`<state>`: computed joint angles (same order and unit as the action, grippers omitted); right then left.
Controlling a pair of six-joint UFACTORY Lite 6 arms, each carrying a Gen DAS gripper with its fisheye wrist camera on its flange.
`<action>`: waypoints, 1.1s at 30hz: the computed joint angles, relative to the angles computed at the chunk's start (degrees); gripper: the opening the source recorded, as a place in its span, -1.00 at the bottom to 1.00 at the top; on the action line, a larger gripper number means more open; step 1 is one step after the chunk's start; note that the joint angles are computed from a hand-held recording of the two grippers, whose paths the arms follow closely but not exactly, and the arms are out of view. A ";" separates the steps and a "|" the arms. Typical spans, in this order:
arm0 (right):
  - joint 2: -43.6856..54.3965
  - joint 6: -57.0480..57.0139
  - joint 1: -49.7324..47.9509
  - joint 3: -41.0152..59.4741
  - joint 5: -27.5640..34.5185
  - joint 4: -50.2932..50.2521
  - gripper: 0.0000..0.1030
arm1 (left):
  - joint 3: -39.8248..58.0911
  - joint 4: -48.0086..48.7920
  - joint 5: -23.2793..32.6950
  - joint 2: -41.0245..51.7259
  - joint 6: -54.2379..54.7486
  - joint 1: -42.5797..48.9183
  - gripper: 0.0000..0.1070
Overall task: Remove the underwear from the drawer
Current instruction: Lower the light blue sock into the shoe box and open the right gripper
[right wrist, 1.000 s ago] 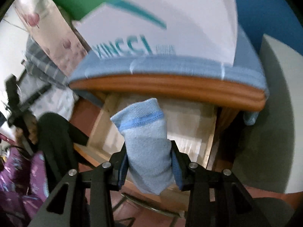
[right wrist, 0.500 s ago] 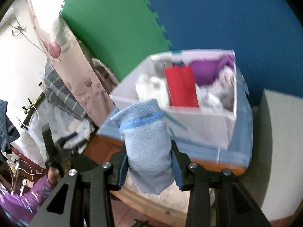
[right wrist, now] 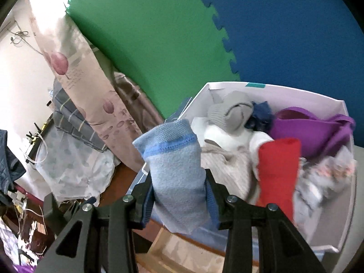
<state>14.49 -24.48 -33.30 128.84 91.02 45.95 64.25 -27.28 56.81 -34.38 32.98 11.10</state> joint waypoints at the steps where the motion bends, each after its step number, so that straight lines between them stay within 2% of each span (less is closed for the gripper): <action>1: 0.81 1.36 2.01 0.11 -1.49 -0.54 -0.23 | 0.01 0.20 -0.09 0.11 -0.20 -0.15 0.92; 11: 10.70 12.87 10.18 9.78 -8.01 -5.02 -0.23 | -0.95 1.49 -1.11 -1.05 -0.78 -1.28 0.92; 19: 4.23 12.65 14.41 -6.39 -15.93 -6.07 -0.22 | -1.03 0.50 -0.58 -1.41 -0.25 -0.60 0.92; 28: 2.33 11.81 16.91 -13.54 -19.24 -11.89 -0.22 | -0.96 0.15 -0.43 -1.46 0.37 -0.03 0.92; 33: 2.53 11.70 19.19 -12.96 -19.73 -15.94 -0.22 | -0.97 0.36 -0.39 -1.45 0.16 -0.22 0.92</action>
